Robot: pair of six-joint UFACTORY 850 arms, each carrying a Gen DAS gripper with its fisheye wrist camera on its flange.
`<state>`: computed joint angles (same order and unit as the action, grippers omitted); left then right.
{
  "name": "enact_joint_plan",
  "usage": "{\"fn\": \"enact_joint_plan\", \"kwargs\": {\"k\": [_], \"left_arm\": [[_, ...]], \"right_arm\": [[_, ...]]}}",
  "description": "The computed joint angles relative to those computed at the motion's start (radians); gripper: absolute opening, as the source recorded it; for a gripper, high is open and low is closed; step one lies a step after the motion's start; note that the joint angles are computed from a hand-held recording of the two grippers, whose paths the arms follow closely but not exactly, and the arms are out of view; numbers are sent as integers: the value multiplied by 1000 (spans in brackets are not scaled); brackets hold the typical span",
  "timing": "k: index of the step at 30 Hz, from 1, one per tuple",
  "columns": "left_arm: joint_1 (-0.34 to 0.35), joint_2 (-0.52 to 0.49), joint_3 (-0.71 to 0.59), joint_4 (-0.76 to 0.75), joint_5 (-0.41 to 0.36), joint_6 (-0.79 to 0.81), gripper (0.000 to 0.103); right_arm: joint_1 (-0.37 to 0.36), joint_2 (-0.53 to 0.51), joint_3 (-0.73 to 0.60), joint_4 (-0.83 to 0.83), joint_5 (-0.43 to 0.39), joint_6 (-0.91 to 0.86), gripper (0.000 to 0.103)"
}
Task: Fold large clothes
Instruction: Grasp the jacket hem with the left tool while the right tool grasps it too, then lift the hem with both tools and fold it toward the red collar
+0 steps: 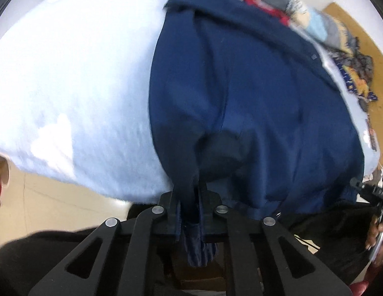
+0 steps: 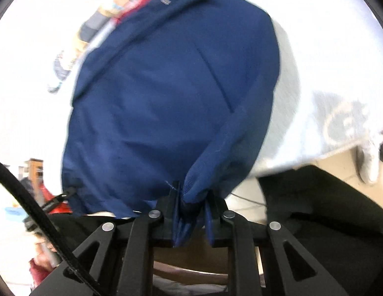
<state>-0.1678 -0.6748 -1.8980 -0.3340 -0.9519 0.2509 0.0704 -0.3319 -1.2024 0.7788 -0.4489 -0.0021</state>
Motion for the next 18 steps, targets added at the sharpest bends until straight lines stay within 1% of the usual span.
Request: {"fn": "enact_joint_plan", "kwargs": {"k": [1,3,5,6,8,9,10,11,13,14,17,18], "left_arm": [[5,10,4,-24,8,24,10],[13,16,0,-44,21,37,10],[21,20,-2,-86,34,64,10],[25,20,-14,-102,38,69,10],[26,-14,-78,-130,40,78,10],[21,-23,-99,-132,57,83,10],[5,-47,-137,-124,71,69,10],[3,-60,-165,-132,78,74,10],[-3,-126,-279,-119,64,40,10],[-4,-155,-333,-120,58,29,10],[-13,-221,-460,-94,38,-12,10],[-14,-250,-515,-85,26,-28,10]], "right_arm": [[-3,20,5,56,10,-65,18],[-9,49,15,84,24,-119,18],[-36,66,21,182,22,-225,18],[-48,75,23,200,27,-252,18],[-68,72,8,320,31,-372,18],[-74,80,10,351,38,-412,18],[-82,92,10,346,41,-421,17],[-86,93,4,382,51,-459,17],[-103,102,3,447,52,-523,18],[-104,97,-9,450,65,-525,18],[-123,85,-33,506,67,-577,17],[-125,72,-52,503,72,-573,17]]}}
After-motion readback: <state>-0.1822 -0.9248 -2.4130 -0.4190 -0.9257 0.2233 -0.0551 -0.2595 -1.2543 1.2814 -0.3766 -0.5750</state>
